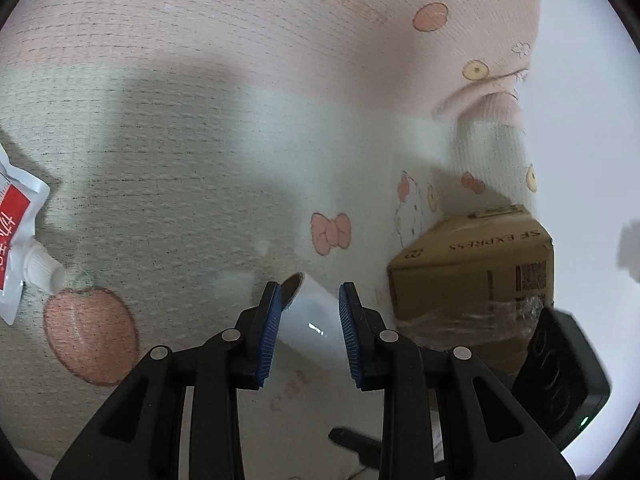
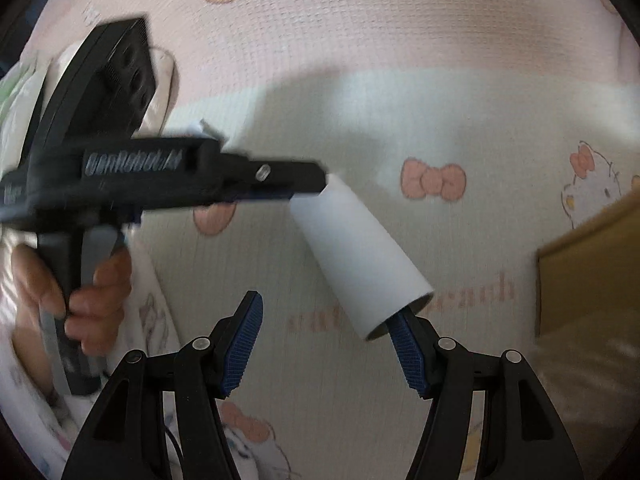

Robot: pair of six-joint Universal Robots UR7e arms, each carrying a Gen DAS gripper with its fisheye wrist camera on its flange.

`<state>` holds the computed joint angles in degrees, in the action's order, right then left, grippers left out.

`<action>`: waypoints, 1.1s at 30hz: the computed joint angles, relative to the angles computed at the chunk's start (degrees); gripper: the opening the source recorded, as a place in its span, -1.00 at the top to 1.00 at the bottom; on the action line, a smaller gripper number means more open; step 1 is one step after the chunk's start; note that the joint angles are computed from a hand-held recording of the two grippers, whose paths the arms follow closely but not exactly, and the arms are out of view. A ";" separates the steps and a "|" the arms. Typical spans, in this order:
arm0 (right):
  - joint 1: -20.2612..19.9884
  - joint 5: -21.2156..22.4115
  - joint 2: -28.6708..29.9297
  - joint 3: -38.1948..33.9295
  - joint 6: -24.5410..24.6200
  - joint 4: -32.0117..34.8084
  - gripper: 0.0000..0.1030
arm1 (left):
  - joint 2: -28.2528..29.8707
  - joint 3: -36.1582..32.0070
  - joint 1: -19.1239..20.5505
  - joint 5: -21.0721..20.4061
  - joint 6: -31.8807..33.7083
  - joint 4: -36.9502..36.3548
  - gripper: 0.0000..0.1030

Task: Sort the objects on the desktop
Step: 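Lift the tube and turn it upright with both grippers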

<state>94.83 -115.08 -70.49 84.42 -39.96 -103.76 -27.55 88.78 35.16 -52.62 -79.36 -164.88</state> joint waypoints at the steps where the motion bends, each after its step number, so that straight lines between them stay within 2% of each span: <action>1: 0.04 -0.42 -0.46 0.61 -0.46 -0.01 -0.20 | -0.60 1.52 -0.66 0.28 -1.08 -0.16 0.26; 2: 0.06 -1.08 -1.15 2.18 -0.77 -1.07 -0.21 | -0.81 1.72 -0.82 0.50 -1.56 0.23 0.12; 5: -0.02 -3.10 -1.72 3.28 -1.18 -2.41 -0.21 | -0.59 2.05 -2.07 3.44 -2.22 -1.44 0.04; 8: -0.32 -2.53 -1.54 1.99 0.23 -1.28 -0.21 | -0.15 3.02 -3.23 5.62 -4.81 -4.52 -0.08; 13: 0.77 -2.41 -1.32 0.61 -1.49 -2.27 -0.22 | 0.60 2.72 -4.93 7.88 -11.82 -1.50 -0.09; 16: -0.14 -1.50 -2.78 -0.08 -6.08 -2.53 -0.22 | 1.37 2.32 -5.80 9.66 -14.52 -1.06 -0.09; 20: 0.34 -3.77 -3.39 2.47 -14.35 -10.36 -0.22 | 2.24 1.65 -6.62 10.97 -19.59 1.64 -0.09; 24: -0.50 -2.47 -4.92 3.88 -20.00 -11.97 -0.21 | 2.94 1.51 -6.51 10.69 -21.95 1.23 -0.09; 27: -0.28 -3.42 -5.05 6.01 -23.37 -13.99 -0.21 | 3.37 1.17 -6.45 11.34 -22.49 1.21 -0.09; 29: -0.40 -3.34 -4.76 6.91 -24.77 -15.21 -0.21 | 3.97 1.30 -6.04 10.59 -21.59 -1.71 -0.09; 33: -0.44 -3.62 -2.41 6.24 -24.71 -15.41 -0.21 | 5.21 1.41 -4.76 9.08 -22.16 -6.35 -0.09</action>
